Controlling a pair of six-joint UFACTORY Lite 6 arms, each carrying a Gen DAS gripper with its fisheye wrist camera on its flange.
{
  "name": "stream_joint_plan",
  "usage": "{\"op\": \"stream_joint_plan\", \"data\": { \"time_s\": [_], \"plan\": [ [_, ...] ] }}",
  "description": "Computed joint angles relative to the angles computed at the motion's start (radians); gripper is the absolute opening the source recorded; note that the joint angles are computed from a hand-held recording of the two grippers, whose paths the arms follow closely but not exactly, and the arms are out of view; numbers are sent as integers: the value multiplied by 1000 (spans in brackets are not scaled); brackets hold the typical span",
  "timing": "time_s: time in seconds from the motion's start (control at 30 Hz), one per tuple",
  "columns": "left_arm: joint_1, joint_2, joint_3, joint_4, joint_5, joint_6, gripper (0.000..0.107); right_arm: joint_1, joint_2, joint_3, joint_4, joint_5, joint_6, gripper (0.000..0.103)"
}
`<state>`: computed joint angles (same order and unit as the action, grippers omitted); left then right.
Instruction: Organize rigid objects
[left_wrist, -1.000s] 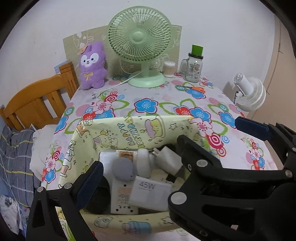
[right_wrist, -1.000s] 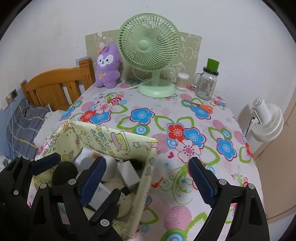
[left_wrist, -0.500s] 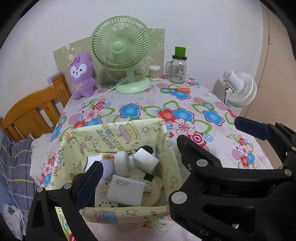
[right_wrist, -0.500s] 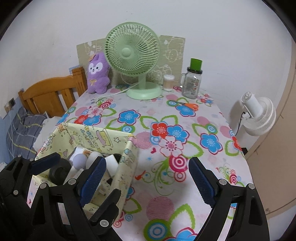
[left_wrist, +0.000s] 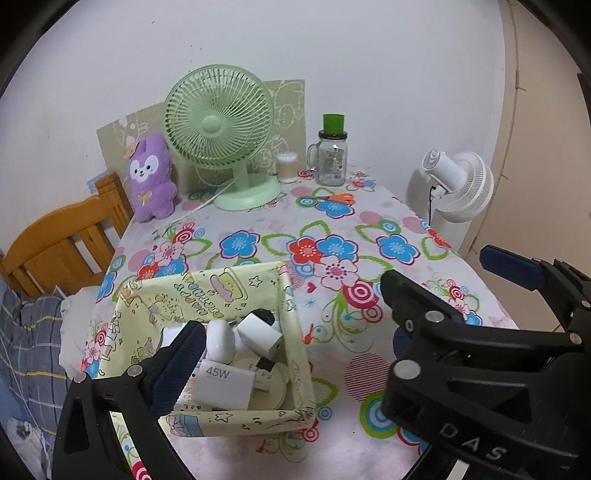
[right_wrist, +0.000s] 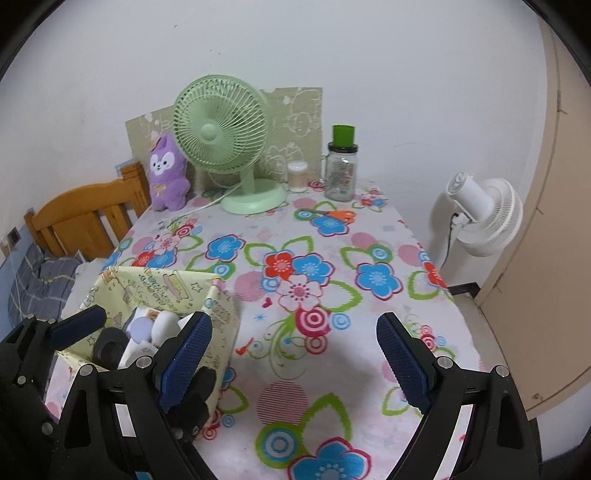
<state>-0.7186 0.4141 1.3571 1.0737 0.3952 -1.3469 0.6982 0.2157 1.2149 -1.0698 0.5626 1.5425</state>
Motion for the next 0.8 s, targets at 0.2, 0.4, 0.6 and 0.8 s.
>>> {"op": "stream_joint_plan", "data": {
  "time_s": [0.2, 0.4, 0.6, 0.8],
  "plan": [
    [-31, -29, -8, 28, 17, -38, 102, 7, -95, -77, -37, 42, 37, 93],
    [-56, -59, -22, 77, 45, -84, 103, 13, -192, -155, -79, 73, 97, 93],
    [-66, -100, -56, 113, 59, -135, 103, 19, -288, -230, -98, 105, 133, 93],
    [-70, -128, -81, 130, 73, -164, 103, 26, -359, -291, -131, 123, 164, 93]
  ]
}}
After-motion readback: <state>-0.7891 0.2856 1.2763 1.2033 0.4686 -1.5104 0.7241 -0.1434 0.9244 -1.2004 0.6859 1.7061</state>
